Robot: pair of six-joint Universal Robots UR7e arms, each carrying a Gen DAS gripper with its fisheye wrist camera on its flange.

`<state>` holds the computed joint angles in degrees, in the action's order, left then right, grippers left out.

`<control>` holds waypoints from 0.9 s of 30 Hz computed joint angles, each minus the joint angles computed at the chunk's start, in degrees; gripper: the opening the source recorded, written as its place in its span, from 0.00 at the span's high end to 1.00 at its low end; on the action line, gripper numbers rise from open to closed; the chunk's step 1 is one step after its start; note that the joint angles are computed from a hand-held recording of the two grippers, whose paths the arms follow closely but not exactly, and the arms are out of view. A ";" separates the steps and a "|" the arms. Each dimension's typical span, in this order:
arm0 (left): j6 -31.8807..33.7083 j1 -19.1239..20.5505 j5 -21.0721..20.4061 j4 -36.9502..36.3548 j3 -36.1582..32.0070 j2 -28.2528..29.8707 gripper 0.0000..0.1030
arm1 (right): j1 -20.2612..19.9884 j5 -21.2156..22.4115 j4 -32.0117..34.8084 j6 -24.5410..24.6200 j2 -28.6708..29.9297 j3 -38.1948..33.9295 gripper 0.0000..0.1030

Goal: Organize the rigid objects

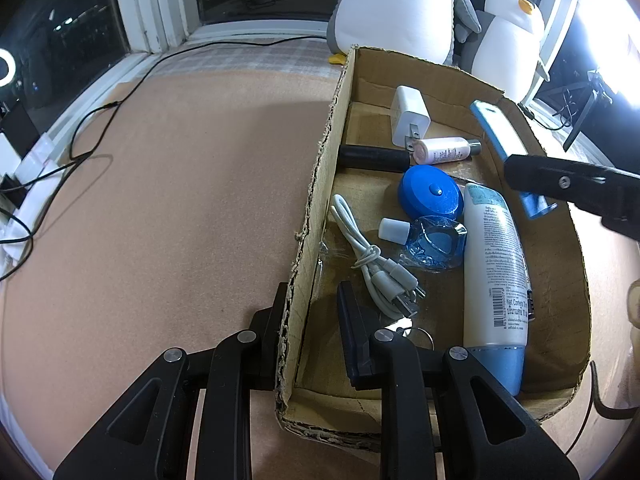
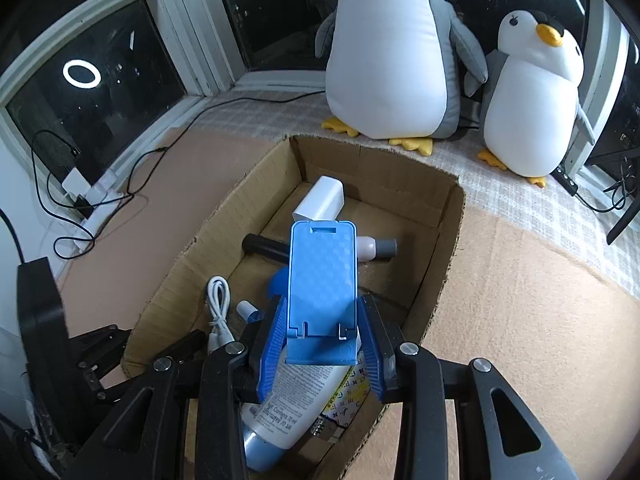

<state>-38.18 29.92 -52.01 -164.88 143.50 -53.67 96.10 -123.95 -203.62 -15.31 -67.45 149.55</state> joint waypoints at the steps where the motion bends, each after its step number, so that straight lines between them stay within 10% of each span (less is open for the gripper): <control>1: 0.02 0.03 0.00 0.02 0.05 -0.08 0.80 | -0.31 0.23 0.26 -0.05 0.18 -0.13 0.68; 27: -0.84 -0.51 0.18 1.15 0.17 -0.66 0.79 | 0.18 -0.15 0.52 -0.92 -0.44 0.66 0.51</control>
<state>-39.01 29.41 -51.84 -163.73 143.67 -54.32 96.28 -124.11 -203.10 -16.23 -67.89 150.21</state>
